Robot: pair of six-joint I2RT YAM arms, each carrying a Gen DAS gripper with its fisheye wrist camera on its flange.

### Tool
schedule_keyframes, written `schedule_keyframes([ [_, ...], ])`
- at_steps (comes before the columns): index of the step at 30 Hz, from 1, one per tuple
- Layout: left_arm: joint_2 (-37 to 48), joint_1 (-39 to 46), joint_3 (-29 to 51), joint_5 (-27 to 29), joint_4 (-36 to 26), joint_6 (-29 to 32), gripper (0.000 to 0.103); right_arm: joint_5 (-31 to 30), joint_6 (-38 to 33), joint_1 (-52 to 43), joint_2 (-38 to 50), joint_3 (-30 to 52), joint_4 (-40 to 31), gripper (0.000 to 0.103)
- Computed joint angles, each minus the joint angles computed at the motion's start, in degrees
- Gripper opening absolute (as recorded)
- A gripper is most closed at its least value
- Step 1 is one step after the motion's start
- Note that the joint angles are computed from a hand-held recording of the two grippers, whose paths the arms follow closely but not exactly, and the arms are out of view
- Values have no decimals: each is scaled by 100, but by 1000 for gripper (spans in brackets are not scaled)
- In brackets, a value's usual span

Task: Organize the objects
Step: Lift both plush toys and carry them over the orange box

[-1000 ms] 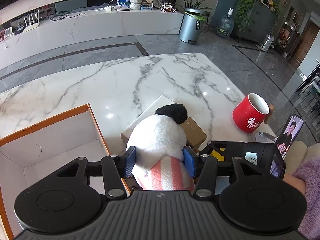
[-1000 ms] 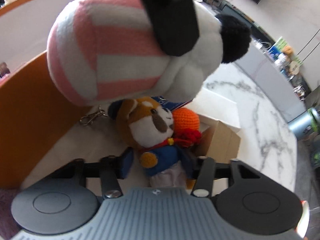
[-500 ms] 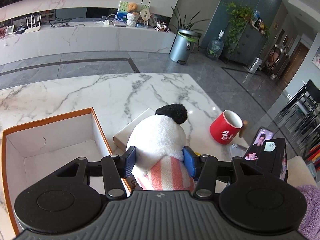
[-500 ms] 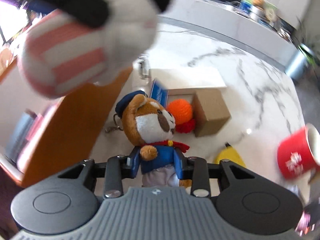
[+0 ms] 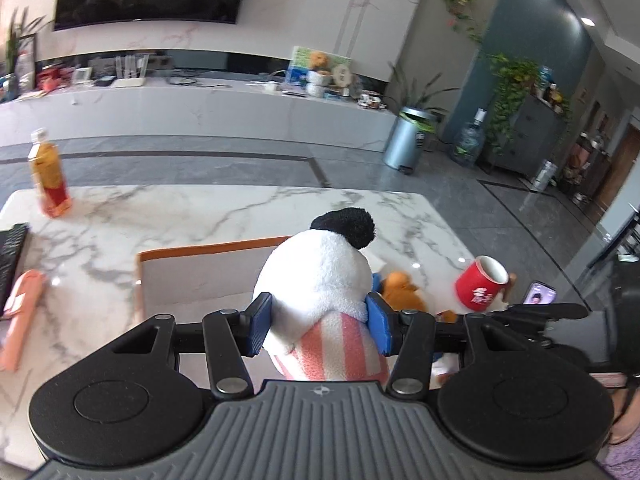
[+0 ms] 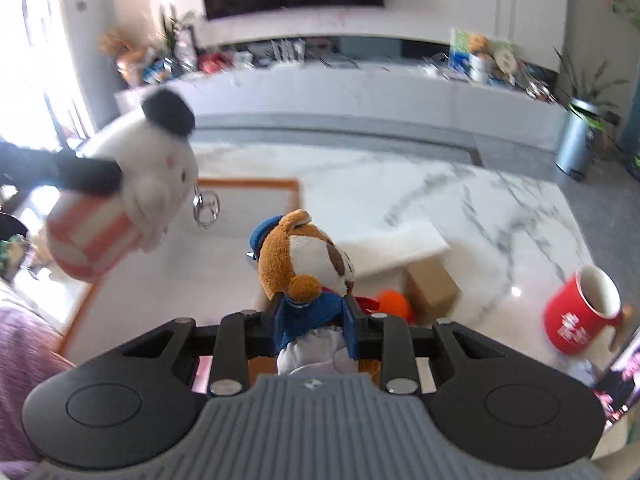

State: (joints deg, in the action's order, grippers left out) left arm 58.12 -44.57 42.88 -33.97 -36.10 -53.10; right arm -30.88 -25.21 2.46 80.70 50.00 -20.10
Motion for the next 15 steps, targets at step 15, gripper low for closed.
schedule_keyframes([
  [15,446,-59,-949,407,-472,-1356,59,318,2135,1624,407,-160,411,31],
])
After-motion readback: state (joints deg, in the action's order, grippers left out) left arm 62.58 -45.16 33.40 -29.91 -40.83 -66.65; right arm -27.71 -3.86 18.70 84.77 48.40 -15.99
